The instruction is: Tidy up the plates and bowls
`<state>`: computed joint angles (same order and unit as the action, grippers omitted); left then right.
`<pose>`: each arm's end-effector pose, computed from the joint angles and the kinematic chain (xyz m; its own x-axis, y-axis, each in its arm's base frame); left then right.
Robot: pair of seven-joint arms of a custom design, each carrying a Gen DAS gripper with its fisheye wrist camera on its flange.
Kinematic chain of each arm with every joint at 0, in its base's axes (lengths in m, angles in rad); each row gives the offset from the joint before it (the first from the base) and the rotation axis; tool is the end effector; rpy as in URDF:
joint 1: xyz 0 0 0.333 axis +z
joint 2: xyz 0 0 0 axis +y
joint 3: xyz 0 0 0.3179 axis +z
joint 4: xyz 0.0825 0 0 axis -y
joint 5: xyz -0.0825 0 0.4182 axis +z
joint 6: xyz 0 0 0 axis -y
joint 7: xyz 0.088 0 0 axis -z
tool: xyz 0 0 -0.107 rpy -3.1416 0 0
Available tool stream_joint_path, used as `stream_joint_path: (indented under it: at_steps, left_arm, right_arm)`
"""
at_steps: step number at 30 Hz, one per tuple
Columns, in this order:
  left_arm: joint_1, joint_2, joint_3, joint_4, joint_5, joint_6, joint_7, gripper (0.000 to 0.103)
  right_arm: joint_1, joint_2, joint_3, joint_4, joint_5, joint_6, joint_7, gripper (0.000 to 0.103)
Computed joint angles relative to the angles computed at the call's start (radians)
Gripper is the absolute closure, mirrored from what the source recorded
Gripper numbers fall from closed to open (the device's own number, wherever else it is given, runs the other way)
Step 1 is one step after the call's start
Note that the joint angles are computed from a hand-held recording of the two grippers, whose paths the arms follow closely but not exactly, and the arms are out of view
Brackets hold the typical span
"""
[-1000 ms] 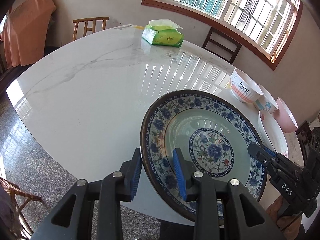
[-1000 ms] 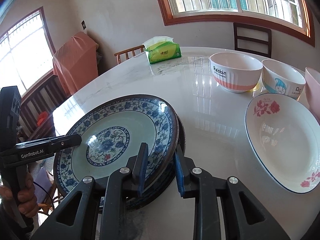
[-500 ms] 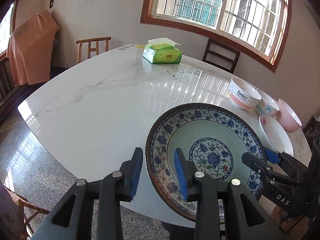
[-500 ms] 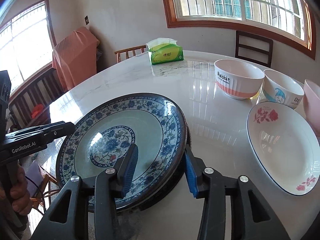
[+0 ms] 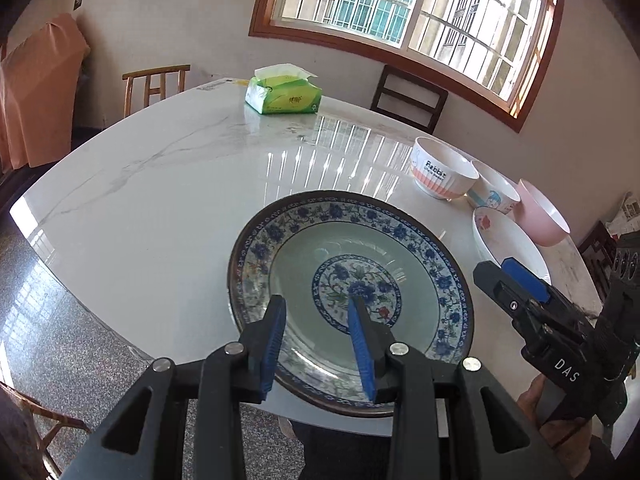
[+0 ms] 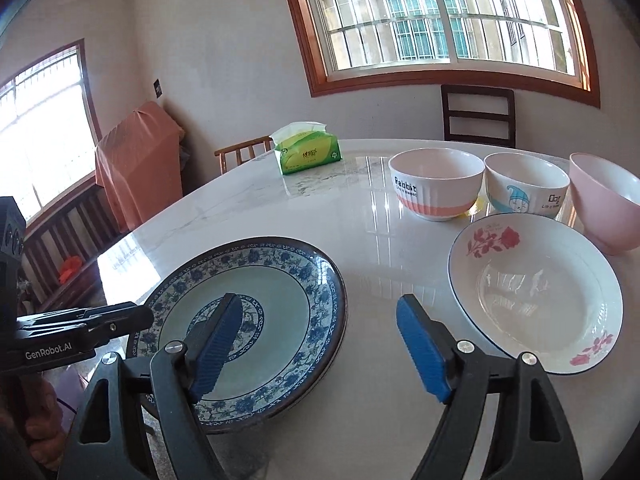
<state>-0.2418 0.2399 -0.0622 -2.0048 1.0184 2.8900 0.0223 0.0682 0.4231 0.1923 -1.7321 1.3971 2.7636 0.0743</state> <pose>0.6070 -0.2409 0.3724 0.2292 -0.9435 0.2394 -0.6712 -0.3313 -0.6631 0.7034 0.1296 0.3620 0.5658 -0.7999 -0.2002 -0.5393 -0.1753 -0.8237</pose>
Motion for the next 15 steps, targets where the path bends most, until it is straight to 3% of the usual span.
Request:
stream_joint_path:
  at_steps: [3, 7, 11, 13, 15]
  left_arm:
    - [-0.009, 0.025, -0.028, 0.046, -0.034, -0.007, 0.084, 0.069]
    - [0.003, 0.092, -0.077, 0.128, -0.191, 0.046, 0.279, 0.065]
    - [0.099, 0.206, -0.228, 0.259, -0.459, 0.063, 0.575, 0.063]
    - [0.151, 0.284, -0.32, 0.357, -0.57, 0.036, 0.711, 0.062]
    - [0.163, 0.369, -0.369, 0.474, -0.637, -0.005, 0.803, 0.061]
  right_arm:
    - [-0.028, -0.045, -0.005, -0.05, 0.075, -0.012, -0.052, 0.026]
    - [-0.048, -0.089, -0.057, -0.092, 0.114, -0.013, -0.044, 0.026]
    - [-0.068, -0.06, -0.114, -0.04, -0.002, 0.003, 0.155, 0.026]
    - [-0.072, -0.015, -0.144, 0.018, -0.138, 0.0, 0.33, 0.027]
    - [-0.088, 0.034, -0.156, 0.083, -0.224, -0.027, 0.432, 0.034]
